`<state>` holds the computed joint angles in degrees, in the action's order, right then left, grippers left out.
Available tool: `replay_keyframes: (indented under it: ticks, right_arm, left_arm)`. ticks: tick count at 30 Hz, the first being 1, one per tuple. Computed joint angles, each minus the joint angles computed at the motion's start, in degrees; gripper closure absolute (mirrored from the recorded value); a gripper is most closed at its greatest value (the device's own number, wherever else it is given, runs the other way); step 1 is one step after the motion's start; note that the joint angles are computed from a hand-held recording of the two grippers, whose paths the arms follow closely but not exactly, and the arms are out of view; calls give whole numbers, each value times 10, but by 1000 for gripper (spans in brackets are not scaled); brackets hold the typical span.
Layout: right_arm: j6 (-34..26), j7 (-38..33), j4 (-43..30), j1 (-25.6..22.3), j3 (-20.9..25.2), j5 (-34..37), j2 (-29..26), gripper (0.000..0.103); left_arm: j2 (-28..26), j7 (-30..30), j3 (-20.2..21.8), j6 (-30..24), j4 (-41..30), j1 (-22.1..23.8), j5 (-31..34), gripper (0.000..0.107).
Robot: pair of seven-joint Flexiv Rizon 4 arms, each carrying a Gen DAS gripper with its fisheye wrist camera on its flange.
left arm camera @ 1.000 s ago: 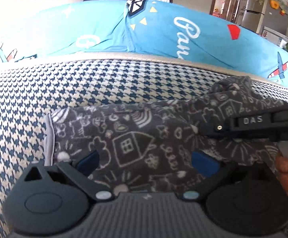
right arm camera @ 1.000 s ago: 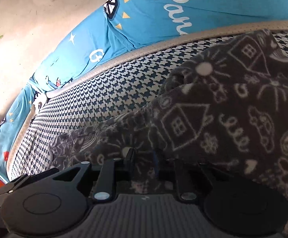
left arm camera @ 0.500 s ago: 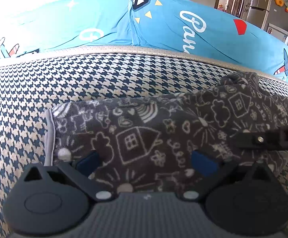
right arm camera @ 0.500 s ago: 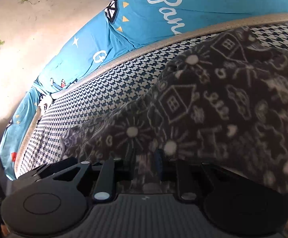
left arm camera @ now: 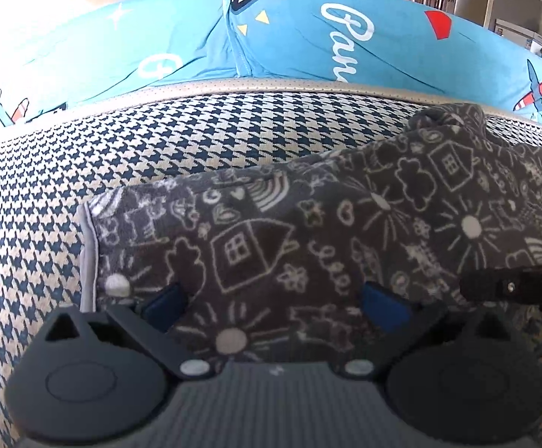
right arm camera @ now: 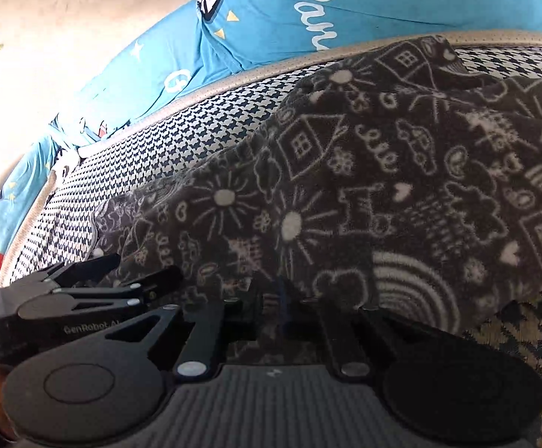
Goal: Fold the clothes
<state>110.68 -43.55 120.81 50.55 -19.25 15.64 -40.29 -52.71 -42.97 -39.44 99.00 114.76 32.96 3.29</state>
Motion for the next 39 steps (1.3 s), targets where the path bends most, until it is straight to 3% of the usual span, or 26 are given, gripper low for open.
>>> replay_keyframes:
  ticks: [5,10,15,19,27,33,39]
  right_arm:
    - [33,-1,16,32,-16,40,5,90]
    - [41,-13,24,68,-33,78,4,89]
    - [29,-28,35,138,-93,101,-3,87]
    - [4,-21,32,145,-105,87,-11,88]
    - [-18,21,40,161,-127,52,-26,103]
    - [-5,47,41,157,-123,52,-36,103]
    - [-12,60,42,192,-159,58,-54,103]
  left_arm:
    - [-9,10,-38,-1,18,44,14,4]
    - [-6,7,-43,16,38,59,25,4]
    - [-4,-5,-47,17,50,76,36,4]
    - [3,-13,-35,14,53,70,33,4]
    - [-3,-8,-18,39,58,65,56,4]
    - [-12,-8,-12,50,52,61,71,4]
    - [-19,-10,-9,62,51,60,87,4]
